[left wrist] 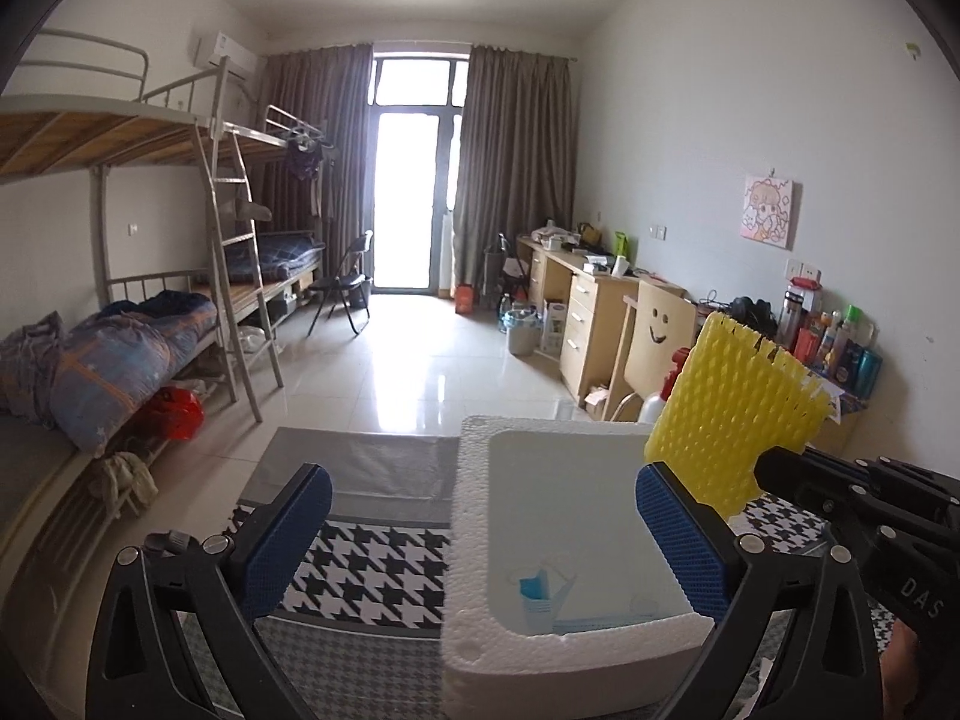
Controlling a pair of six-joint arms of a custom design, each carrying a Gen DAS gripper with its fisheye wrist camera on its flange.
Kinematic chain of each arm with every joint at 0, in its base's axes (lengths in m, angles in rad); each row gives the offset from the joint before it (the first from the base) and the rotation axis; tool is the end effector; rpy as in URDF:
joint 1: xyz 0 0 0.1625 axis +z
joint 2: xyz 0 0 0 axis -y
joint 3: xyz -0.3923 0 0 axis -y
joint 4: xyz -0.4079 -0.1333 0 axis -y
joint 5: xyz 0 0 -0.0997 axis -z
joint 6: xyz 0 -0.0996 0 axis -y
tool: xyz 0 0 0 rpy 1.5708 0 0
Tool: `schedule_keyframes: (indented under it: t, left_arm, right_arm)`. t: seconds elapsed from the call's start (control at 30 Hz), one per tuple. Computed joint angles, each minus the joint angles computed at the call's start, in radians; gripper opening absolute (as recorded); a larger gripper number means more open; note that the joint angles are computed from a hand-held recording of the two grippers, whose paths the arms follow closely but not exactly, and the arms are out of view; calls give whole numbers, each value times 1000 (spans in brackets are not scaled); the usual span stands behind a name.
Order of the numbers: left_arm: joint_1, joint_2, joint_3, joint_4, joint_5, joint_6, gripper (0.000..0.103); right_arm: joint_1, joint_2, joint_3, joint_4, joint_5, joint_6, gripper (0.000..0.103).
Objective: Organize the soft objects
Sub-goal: 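Lower the yellow foam net into the box and open the right gripper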
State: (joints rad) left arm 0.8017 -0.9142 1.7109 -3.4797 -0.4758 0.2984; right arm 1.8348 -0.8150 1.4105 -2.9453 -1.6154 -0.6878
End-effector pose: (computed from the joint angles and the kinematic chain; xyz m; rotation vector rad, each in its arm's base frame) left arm -0.2646 -0.5924 0.2508 0.3471 2.0036 -1.4196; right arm 0.3195 -0.6881 0.2184 1.2303 -2.4416 1.0843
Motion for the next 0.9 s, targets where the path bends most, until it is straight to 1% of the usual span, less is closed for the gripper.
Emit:
schedule_keyframes:
  t: [0.17,0.43,0.57,0.7,0.83,0.87,0.9]
  left_arm:
    - [-5,-1,10,-26,18,10,102]
    - [-9,-5,36,-70,40,48,102]
    - [-9,-19,55,-78,40,40,102]
    - [-12,-29,69,-86,46,29,102]
    - [-12,-37,78,-94,48,26,102]
    - [-12,-38,79,-95,48,26,102]
    - [-12,-37,77,-94,50,24,102]
  right_arm:
    - [5,19,-23,21,-15,6,12]
    - [13,42,-56,88,-34,20,12]
    - [15,54,-67,106,-42,30,12]
    - [18,76,-91,120,-78,40,12]
    - [18,87,-106,145,-94,40,12]
    - [20,89,-108,143,-102,42,13]
    - [20,90,-109,142,-106,44,17]
